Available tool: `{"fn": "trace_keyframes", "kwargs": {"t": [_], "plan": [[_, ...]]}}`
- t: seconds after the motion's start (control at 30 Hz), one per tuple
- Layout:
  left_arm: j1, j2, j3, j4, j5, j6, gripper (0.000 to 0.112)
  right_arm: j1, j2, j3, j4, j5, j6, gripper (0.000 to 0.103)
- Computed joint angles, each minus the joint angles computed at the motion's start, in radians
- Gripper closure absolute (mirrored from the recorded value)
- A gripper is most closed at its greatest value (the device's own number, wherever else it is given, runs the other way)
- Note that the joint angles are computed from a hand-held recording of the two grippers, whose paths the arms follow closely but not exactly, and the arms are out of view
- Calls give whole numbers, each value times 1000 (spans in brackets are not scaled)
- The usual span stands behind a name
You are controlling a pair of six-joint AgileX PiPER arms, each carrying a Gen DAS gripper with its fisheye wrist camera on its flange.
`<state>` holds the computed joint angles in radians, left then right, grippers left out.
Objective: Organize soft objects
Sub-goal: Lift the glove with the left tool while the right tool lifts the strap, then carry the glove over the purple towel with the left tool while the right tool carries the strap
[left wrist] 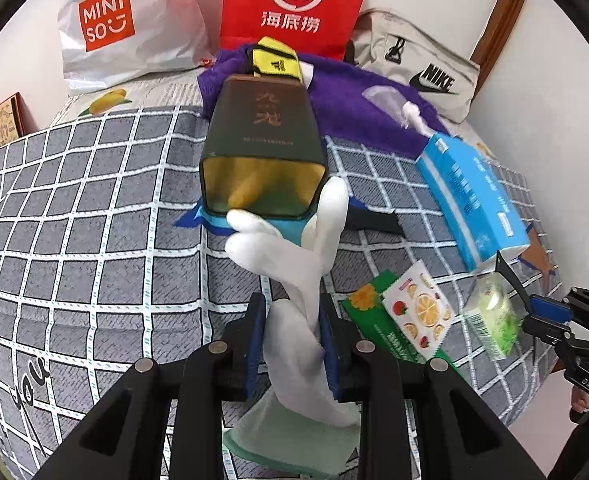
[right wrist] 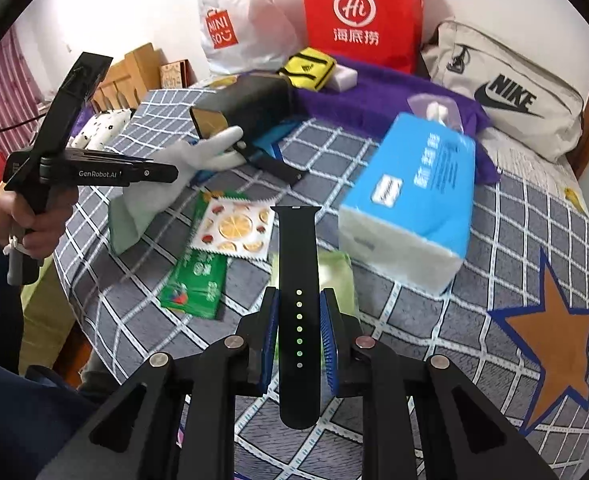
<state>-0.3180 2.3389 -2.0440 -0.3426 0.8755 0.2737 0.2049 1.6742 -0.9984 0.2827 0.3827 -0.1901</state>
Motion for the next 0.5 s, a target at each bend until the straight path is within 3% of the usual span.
{"fn": "trace_keyframes", "kwargs": {"t": [0.27,0.5], "plan": [[27,-34,5,-61,10,46,98,-5,-7,-68,-17,30,19,83],[41,-39,-52,-119,46,76,99,-39,25,-162,-38,65,35,83]]}}
